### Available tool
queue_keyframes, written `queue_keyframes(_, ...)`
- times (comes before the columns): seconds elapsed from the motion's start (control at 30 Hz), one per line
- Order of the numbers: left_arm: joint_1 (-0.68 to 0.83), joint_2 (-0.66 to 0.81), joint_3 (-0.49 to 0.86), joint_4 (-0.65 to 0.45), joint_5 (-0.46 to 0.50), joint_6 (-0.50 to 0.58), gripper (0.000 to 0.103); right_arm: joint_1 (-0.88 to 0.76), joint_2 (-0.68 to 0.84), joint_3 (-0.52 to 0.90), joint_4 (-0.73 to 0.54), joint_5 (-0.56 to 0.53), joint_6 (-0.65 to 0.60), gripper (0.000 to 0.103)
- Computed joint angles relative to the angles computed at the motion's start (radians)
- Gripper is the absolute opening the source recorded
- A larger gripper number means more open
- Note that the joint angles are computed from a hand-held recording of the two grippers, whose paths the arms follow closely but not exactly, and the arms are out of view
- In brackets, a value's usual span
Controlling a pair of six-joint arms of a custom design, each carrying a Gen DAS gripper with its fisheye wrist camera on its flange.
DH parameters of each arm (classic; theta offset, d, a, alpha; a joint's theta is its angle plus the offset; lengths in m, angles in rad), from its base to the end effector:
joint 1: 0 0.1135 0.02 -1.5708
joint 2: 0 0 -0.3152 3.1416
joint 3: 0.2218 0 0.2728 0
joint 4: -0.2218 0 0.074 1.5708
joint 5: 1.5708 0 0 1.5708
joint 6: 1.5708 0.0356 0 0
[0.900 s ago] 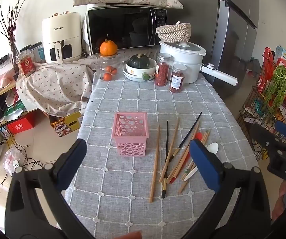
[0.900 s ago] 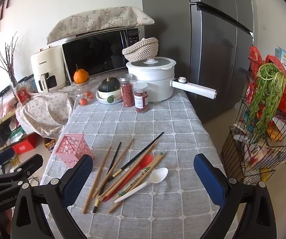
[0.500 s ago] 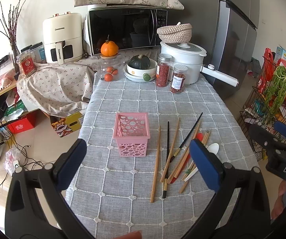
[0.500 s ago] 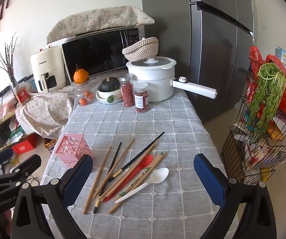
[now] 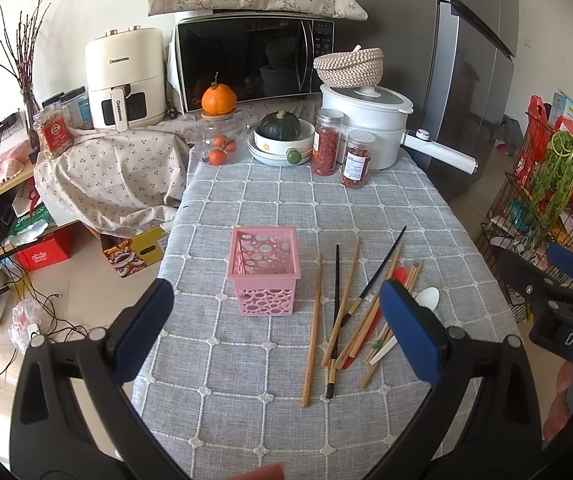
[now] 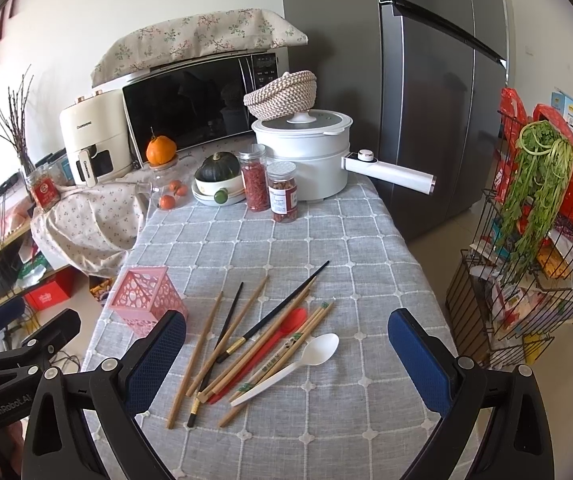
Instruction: Organize utensils
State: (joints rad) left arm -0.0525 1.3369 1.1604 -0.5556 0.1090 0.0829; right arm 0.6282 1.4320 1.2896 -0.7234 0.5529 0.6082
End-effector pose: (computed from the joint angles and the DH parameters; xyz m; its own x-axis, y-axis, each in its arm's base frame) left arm 0.3002 -0.0197 0.3594 -0.6542 0.1168 -0.7472 0.1878 0.9821 -0.0109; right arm 0.2666 0.1705 0.3679 -0.6341 0.1404 -0.7604 0.1676 0.9850 0.0420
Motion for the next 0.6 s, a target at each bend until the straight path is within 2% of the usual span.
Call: queue_keyframes(0.6, 0.005, 0.001, 0.003, 0.002, 0.0, 0.008, 0.102, 0.001, -0.004, -0.012, 0.0, -0.004, 0.012, 0.102)
